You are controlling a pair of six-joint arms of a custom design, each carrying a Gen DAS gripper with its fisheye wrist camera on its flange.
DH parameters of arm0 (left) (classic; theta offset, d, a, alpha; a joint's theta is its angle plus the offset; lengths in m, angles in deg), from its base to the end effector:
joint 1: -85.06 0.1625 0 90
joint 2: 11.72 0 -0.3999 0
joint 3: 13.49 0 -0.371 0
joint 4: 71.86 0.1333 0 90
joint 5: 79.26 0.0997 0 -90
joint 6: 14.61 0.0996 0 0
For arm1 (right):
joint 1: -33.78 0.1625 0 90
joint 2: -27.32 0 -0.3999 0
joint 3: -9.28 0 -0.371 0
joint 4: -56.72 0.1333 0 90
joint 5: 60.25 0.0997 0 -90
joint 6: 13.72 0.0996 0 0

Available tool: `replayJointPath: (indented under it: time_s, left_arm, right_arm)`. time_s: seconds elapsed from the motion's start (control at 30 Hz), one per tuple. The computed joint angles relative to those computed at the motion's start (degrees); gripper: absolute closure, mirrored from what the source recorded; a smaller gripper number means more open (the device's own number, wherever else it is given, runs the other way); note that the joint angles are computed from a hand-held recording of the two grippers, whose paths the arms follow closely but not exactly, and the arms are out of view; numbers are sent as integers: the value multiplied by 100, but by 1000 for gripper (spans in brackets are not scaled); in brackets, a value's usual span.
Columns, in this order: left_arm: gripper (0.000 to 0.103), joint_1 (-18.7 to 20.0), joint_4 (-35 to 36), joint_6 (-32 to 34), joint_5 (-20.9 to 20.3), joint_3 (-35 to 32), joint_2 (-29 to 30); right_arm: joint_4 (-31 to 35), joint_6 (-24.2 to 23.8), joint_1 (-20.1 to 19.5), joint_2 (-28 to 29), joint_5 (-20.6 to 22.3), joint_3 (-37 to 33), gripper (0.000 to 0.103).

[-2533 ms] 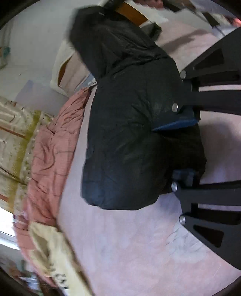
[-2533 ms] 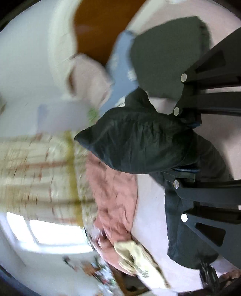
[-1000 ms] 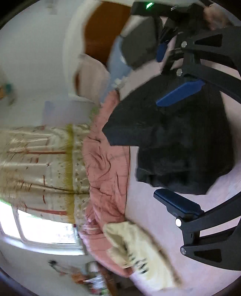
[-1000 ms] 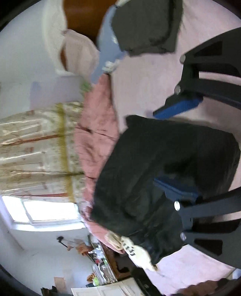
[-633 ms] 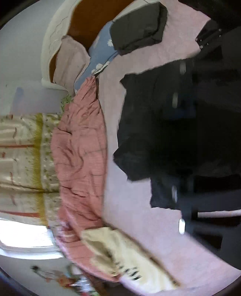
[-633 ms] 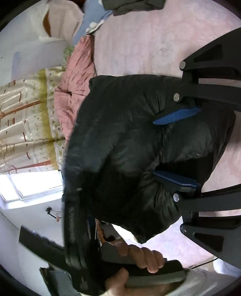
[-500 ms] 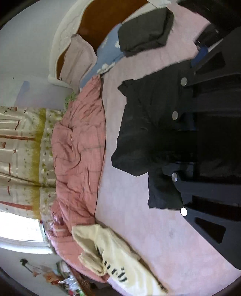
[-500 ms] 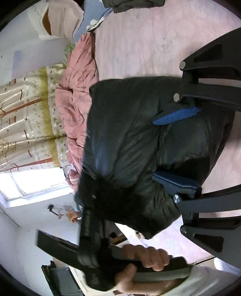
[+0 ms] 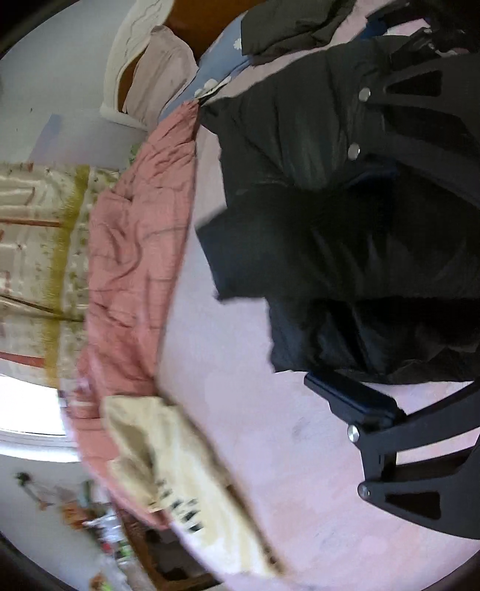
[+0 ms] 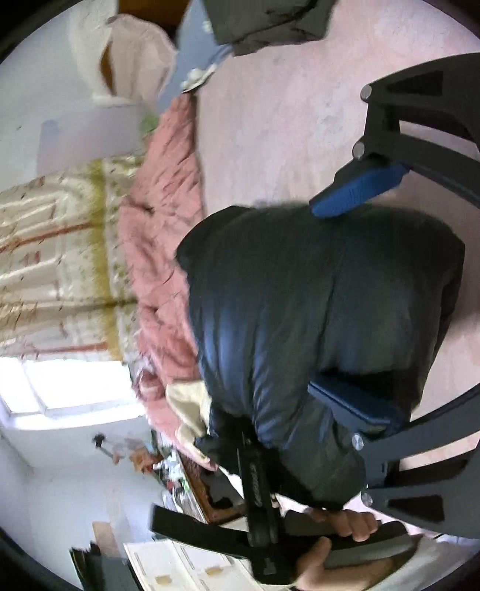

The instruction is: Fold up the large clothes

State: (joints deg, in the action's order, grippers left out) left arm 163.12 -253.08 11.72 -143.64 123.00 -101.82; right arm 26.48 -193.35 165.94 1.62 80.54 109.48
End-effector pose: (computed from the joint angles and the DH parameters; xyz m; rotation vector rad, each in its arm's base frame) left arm 0.0920 -0.4173 0.3004 0.5871 2.3943 -0.9345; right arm 0.3336 -0.2848 -0.1369 0.3861 -2.2898 1.2871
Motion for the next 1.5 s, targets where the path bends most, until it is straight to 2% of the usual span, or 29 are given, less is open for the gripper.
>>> replayJointPath:
  time_s: [0.07,0.17,0.27,0.3,0.33,0.37,0.4,0.43,0.47,0.5,0.53,0.6,0.7,0.77,0.87,0.93,1.07,1.2,1.23,1.3,1.33,1.37,1.4,1.5]
  left_arm:
    - [16,316,331,-120,-371,-208,101]
    - [21,473,113,-103,-702,-95,-34]
    - [28,203,-405,139,-723,373,-588]
    - [28,56,-708,251,-701,576,-804]
    - [33,-97,-1011,406,-715,775,-1030]
    - [51,-245,-1179,532,-701,919,-1237]
    - [63,-417,-1215,664,-676,1051,-1491]
    - [84,-572,-1084,708,-561,1090,-1675]
    - [96,-735,-833,682,-366,1103,-1833]
    - [98,-777,-411,615,-334,1041,-1948]
    - [99,-740,136,485,-432,934,-2043]
    - [99,-637,511,251,-459,866,-1963]
    - [98,-690,-361,276,479,1079,-1331]
    - [98,-448,-918,416,719,972,-664]
    - [98,82,-687,240,355,668,-250]
    - [98,259,-585,237,136,548,-149]
    - [99,241,-614,404,308,537,29]
    - [99,143,-286,256,734,540,49]
    - [98,71,-316,213,811,612,-84]
    - [71,-31,-311,-9,821,746,-470]
    - [37,-68,-307,-115,830,812,-679]
    - [19,-81,-350,-218,724,905,-950]
    - [17,-9,-285,-289,456,954,-1219]
    - [13,588,626,-805,-1018,783,-1896]
  right_arm:
    - [231,430,-186,-49,-250,37,3]
    - [460,773,-395,-52,-573,43,3]
    - [200,603,-313,-78,-425,129,3]
    - [133,496,-254,-67,-299,112,3]
    - [12,295,-135,-52,-72,91,3]
    - [-57,167,-64,-36,78,77,3]
    - [-67,69,-12,-22,193,40,3]
    - [-55,7,39,-6,281,3,3]
    - [-63,-17,74,-4,318,-6,3]
    - [-89,-23,98,-23,332,14,3]
    - [-139,-24,120,-44,350,53,3]
    - [-263,-45,163,-91,404,138,3]
    - [-346,-80,195,-162,474,228,3]
    - [-343,-3,169,-176,499,263,3]
    - [-82,309,21,-171,272,246,3]
    - [-46,425,-80,-182,106,277,3]
    - [52,613,-216,-147,-63,248,3]
    - [116,639,-217,-101,-86,197,3]
    - [154,594,-160,-57,42,126,3]
    - [131,442,11,-5,387,26,3]
    - [66,346,74,-16,484,31,3]
    - [-79,204,144,-54,559,86,3]
    - [-239,68,213,-99,620,143,3]
    - [-458,-25,288,-218,653,269,3]
